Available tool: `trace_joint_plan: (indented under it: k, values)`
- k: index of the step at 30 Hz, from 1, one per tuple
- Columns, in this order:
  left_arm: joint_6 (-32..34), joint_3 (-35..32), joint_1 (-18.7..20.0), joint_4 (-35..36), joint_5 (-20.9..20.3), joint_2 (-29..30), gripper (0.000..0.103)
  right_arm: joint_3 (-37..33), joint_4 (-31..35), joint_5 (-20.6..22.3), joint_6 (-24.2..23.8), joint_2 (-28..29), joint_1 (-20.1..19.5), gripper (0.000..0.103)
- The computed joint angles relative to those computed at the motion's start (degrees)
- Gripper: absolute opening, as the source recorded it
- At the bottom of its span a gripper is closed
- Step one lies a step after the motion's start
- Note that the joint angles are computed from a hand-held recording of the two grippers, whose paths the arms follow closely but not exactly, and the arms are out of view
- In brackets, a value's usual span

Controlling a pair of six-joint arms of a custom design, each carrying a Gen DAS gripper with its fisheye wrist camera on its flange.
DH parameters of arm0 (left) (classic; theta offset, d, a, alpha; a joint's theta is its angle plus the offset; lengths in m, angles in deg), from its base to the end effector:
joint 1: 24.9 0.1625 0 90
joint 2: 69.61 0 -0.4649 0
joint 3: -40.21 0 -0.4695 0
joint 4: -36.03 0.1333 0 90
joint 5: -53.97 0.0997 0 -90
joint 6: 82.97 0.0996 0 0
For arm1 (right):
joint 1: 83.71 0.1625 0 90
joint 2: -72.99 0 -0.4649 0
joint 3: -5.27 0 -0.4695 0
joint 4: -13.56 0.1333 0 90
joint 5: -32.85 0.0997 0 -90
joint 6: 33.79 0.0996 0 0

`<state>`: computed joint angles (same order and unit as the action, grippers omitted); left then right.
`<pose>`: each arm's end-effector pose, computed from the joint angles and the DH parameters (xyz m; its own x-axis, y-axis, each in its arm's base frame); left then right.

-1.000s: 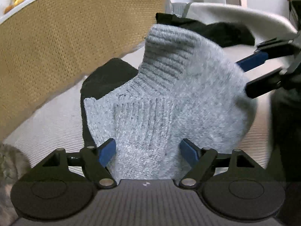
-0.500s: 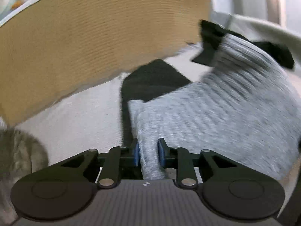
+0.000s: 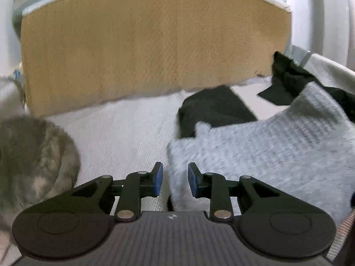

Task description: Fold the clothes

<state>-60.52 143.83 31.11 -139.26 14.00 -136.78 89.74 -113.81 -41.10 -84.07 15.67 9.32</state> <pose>-0.2018 -0.6742 0.3450 -0.6499 0.0982 -0.7537 0.6666 0.5499 -0.5032 0.2020 -0.7743 0.2631 -0.5716 -0.8197 -0.0374 -0.7694 0.5513 -0.3227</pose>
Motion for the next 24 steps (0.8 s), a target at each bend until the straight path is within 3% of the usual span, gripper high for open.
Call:
trace_joint_plan:
  k: [3,6,9,11,15,18,22,24]
  values:
    - [3.8,0.4,-1.3,-1.7,-0.7,-0.1,0.04,1.2,-2.7,-0.4,-3.6,-0.7,0.6,0.063]
    - [6.3,0.6,-2.1,-2.0,-2.8,-0.2,0.047,0.8,-3.6,0.6,-3.8,-0.2,1.1,0.063]
    - [9.4,0.2,-2.7,-2.1,-4.1,0.4,0.049,-1.8,-1.4,0.7,-3.4,1.7,2.0,0.052]
    - [10.0,0.0,-2.8,-1.7,-4.7,0.7,0.049,-4.1,0.4,1.6,-3.0,3.2,2.5,0.038]
    - [8.1,0.5,-2.7,-1.0,-6.8,0.2,0.049,-9.3,3.9,5.1,4.0,6.2,2.0,0.034]
    - [4.9,0.9,-2.3,0.7,-8.3,-0.2,0.052,-11.1,3.7,4.9,12.1,8.2,0.9,0.034]
    - [2.9,1.2,-2.2,4.3,-8.3,0.2,0.052,-12.9,6.5,6.6,20.0,9.9,-1.1,0.042]
    - [2.7,1.6,-2.3,5.5,-8.6,0.4,0.052,-12.6,6.2,5.6,20.1,9.8,-1.2,0.047]
